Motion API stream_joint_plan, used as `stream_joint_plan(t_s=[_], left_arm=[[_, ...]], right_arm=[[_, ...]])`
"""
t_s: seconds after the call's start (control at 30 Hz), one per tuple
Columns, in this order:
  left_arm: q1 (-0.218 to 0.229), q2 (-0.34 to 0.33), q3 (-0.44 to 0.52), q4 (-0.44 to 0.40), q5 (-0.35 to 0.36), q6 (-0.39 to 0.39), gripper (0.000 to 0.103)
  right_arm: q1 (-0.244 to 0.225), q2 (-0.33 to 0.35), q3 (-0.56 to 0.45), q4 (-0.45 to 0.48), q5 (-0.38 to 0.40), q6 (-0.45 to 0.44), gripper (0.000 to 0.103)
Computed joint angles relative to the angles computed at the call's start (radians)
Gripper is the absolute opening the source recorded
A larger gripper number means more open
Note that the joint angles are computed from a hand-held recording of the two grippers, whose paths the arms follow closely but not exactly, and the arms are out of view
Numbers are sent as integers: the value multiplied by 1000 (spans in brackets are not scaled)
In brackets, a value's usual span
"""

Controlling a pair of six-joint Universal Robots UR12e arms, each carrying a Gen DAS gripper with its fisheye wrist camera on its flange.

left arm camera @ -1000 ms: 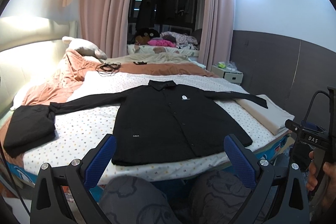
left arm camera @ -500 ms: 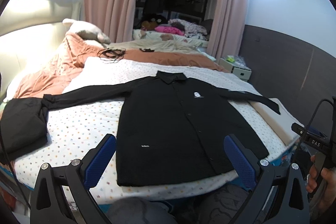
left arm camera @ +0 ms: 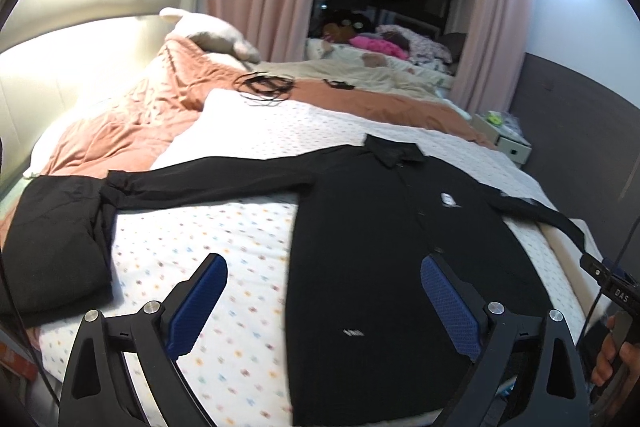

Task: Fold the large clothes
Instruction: 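Lower the left gripper onto the black sleeve cuff and close it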

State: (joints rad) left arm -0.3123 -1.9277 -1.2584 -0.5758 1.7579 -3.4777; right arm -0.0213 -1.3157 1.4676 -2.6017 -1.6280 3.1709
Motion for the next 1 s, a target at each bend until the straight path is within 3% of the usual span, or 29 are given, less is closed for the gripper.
stream_joint_plan(t_s=[0.1,0.17,0.4,0.53,0.8,0.87,1.0], left_arm=[[18,-23,31,-28,20,-11,96],[30,-40,54,-52,36,-27,90],[80,-93,112,-107,53,-86,88],[115,-115,151,-178,74,-127,79],[197,-117,176,-260,129,-210,78],[216,-121,189,-281,134,-221,75],[248,-144,229,-330,135,-230,75]], right_arm=[[8,40,-43,10,7,-12,102],[12,69,-74,23,19,-18,102],[28,170,-182,49,44,-48,102],[30,219,-245,84,82,-65,102],[40,325,-402,191,175,-102,101],[41,355,-452,248,210,-104,91],[44,409,-537,341,255,-111,83]])
